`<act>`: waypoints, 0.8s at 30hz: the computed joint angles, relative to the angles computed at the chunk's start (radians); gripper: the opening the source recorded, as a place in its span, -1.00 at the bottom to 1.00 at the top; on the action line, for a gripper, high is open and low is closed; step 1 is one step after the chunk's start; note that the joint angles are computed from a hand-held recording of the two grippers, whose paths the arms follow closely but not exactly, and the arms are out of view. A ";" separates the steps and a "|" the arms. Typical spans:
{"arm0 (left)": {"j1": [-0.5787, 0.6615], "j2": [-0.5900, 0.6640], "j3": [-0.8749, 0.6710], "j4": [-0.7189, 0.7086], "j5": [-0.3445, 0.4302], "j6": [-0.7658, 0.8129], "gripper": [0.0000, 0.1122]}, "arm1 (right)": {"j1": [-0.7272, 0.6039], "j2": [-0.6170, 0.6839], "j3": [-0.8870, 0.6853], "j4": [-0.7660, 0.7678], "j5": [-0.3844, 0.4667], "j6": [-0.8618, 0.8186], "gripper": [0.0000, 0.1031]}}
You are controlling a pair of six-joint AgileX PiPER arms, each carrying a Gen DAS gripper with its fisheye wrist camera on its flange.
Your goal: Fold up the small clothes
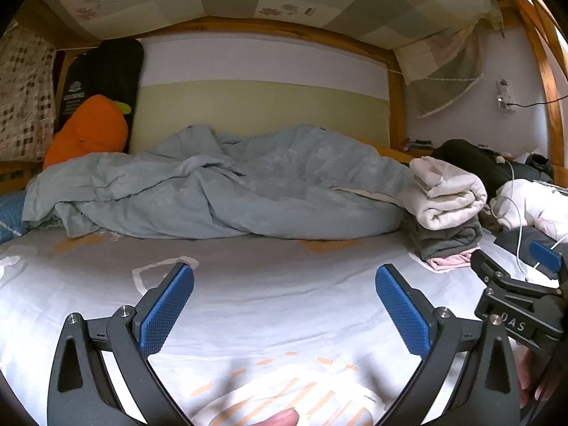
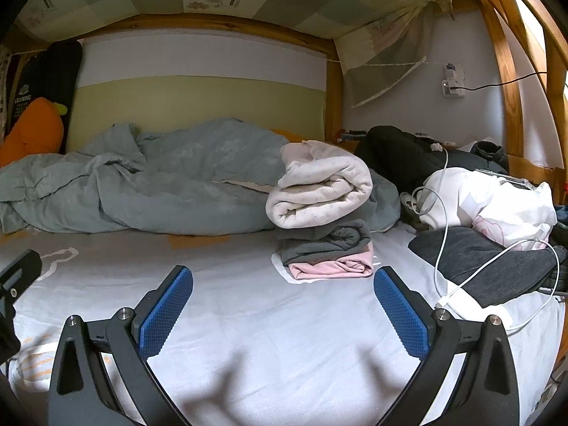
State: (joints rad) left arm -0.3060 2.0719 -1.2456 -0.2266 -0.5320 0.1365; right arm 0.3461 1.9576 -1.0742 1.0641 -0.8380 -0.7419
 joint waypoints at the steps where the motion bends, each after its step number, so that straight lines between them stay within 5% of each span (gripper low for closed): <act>1: 0.001 0.001 -0.001 -0.004 0.001 0.001 0.81 | -0.001 -0.001 0.001 -0.001 -0.001 0.003 0.99; 24: -0.002 0.005 -0.020 -0.034 0.032 0.031 0.82 | -0.023 0.001 -0.010 -0.003 0.031 -0.001 0.99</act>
